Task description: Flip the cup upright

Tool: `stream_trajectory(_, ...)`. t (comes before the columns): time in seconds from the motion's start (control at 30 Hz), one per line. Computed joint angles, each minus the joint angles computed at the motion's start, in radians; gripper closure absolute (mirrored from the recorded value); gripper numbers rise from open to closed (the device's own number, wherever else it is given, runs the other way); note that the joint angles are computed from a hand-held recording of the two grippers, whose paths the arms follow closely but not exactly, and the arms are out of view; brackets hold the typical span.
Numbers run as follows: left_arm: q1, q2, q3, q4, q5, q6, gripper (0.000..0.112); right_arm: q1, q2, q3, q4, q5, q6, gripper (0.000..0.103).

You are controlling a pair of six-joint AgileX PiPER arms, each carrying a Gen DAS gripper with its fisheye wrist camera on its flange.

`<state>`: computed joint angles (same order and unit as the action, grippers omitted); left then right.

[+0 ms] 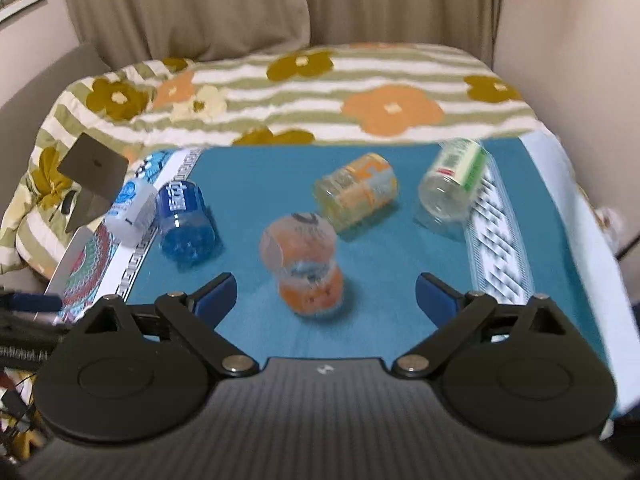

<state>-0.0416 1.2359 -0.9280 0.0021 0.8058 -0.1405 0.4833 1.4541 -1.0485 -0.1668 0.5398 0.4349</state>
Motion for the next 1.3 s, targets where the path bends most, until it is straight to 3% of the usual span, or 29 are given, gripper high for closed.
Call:
stream_trajectory(0.1,-0.050,-0.026,-0.015,0.066,0.014,-0.075,0.009,-0.024,-0.035,-0.047,0.021,0.144,-0.042,0.000)
stream_trajectory(0.3,-0.149,-0.080,-0.005,0.192,0.015,-0.241,0.009,-0.049,-0.072,-0.056,-0.009,0.285,-0.085,0.000)
stream_trajectory(0.5,-0.289,-0.113,0.038,0.416,0.027,-0.453,0.009,-0.092,-0.107,-0.005,0.032,0.293,-0.124,0.000)
stream_trajectory(1.3,-0.363,-0.146,0.062,0.481,0.036,-0.531,0.009,-0.103,-0.144,0.021,0.026,0.297,-0.093,0.000)
